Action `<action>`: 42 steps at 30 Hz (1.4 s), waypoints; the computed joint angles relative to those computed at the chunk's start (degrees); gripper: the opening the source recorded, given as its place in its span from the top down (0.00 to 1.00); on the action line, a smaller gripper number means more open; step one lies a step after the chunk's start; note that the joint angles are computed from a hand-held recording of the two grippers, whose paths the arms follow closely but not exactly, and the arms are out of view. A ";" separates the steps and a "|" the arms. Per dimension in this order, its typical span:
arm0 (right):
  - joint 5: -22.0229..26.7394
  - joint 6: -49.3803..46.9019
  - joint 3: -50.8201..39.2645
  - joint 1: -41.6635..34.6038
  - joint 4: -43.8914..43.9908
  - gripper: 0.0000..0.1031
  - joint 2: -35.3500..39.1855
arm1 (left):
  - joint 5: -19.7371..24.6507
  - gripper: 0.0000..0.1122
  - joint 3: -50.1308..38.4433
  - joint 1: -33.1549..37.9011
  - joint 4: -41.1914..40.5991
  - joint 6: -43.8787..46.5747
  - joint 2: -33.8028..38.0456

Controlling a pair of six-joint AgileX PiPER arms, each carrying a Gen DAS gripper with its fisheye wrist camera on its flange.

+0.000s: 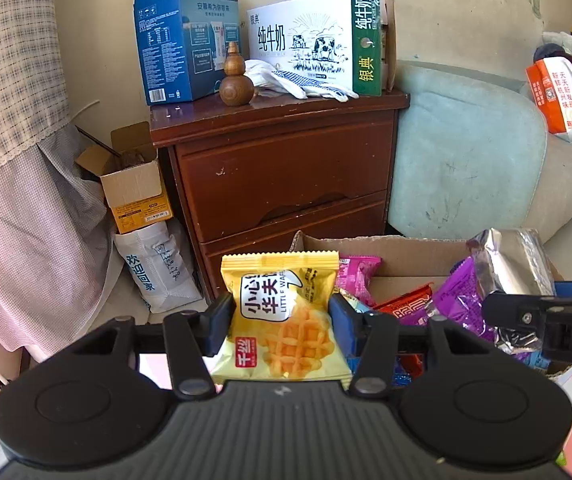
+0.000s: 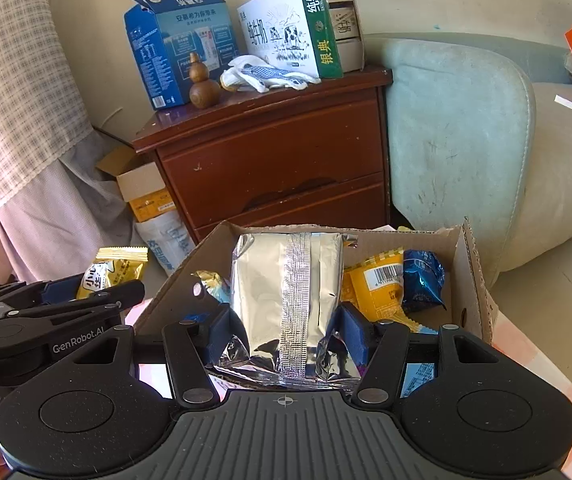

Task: Organize snacks
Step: 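Carry the silver foil bag and yellow waffle bag over the cardboard box, then open both tools to drop the bags into the box and withdraw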

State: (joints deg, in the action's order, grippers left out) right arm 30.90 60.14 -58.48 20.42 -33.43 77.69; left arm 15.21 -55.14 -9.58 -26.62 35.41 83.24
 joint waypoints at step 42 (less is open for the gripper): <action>6.44 -19.23 -1.64 -4.14 14.14 0.22 -2.10 | 8.56 0.17 3.27 3.56 7.21 -2.76 -6.99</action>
